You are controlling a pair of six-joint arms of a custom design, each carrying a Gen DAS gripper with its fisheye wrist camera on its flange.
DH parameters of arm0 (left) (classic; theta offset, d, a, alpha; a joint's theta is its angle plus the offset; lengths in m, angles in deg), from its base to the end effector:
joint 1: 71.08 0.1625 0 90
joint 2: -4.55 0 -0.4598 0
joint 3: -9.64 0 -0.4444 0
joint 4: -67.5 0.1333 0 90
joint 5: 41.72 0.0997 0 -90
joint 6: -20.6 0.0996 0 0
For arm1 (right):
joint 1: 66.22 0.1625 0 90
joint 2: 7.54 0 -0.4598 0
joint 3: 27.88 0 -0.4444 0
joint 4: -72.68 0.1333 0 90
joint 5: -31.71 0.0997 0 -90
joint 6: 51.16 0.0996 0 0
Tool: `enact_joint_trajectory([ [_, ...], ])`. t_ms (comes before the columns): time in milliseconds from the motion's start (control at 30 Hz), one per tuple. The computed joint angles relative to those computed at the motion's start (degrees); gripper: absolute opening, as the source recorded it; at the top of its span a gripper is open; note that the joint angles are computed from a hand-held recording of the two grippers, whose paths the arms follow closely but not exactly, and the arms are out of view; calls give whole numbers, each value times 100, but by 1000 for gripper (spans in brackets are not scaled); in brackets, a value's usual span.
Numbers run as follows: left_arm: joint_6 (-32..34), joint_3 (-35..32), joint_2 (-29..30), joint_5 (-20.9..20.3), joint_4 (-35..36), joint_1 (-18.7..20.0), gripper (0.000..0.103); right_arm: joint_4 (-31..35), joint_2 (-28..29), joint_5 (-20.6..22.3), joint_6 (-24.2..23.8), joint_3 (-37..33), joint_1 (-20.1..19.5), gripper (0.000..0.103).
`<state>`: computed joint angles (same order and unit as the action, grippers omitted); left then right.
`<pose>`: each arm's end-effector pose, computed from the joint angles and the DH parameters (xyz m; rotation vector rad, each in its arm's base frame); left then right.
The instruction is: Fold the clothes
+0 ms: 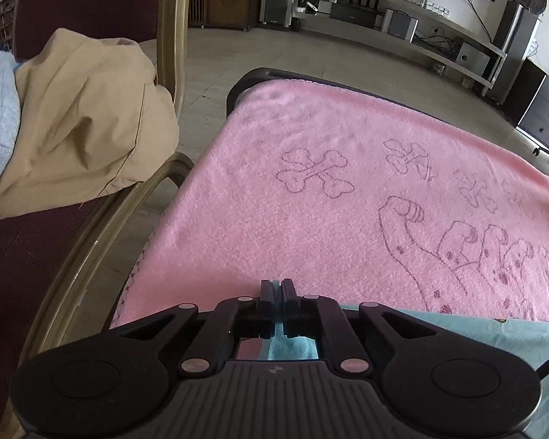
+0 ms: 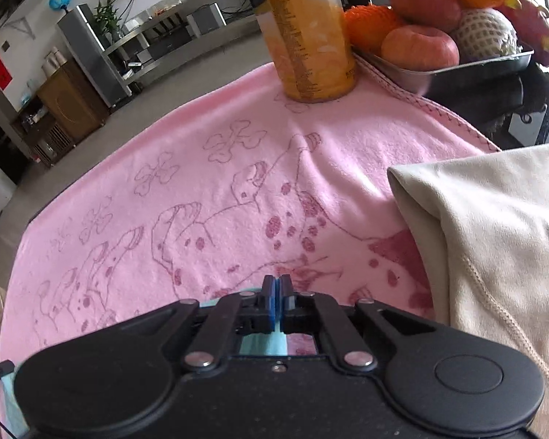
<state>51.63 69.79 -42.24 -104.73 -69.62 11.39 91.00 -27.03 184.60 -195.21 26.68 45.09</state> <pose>0.0617 -0.8952 0.3766 0.6536 2.4197 -0.6205 0.3120 -0.6771 -0.0353 -0.7031 -2.0706 1.2503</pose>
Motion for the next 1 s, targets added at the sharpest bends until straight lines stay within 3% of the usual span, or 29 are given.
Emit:
enact_joint_trajectory([
  [67, -22, 20, -20, -15, -69, 1, 13, -59, 15, 106, -150, -13, 28, 5],
  [133, -138, 98, -113, -29, -184, -8, 17, -87, -17, 303, 43, 25, 108, 11],
  [333, -109, 847, -869, -122, -614, -123, 19, -1586, -909, -133, -86, 1352, 514, 19],
  [433, -145, 1259, -1394, -585, -237, -93, 25, -2252, -1225, -389, -200, 1918, 771, 24],
  [500, -121, 1431, -1658, -854, 192, -38, 28, -2648, -1420, -761, -34, 2336, 888, 26],
  [567, -84, 1506, -1779, -989, 614, 12, 27, -2755, -1511, -1206, 207, 2589, 880, 27],
  [667, 12, 1559, -1733, -950, 933, -2, 24, -1996, -1223, -1261, 750, 2191, 763, 28],
  [700, 93, 1593, -1692, -947, 895, -23, 23, -1723, -1099, -1295, 950, 2011, 691, 27],
  [733, 150, 1611, -1637, -961, 857, -39, 22, -1545, -1003, -1325, 1081, 1881, 620, 18],
  [767, 199, 1626, -1587, -995, 834, -51, 19, -1411, -911, -1391, 1101, 1766, 536, 13],
  [867, 296, 1617, -1400, -995, 727, -61, 13, -1316, -737, -1810, 720, 1546, 315, 12],
  [967, 322, 1649, -1262, -662, 495, -70, 12, -1782, -879, -2945, 437, 1828, 6, 12],
  [1000, 276, 1664, -1224, -461, 383, -76, 12, -1723, -835, -3031, 396, 1771, -47, 13],
])
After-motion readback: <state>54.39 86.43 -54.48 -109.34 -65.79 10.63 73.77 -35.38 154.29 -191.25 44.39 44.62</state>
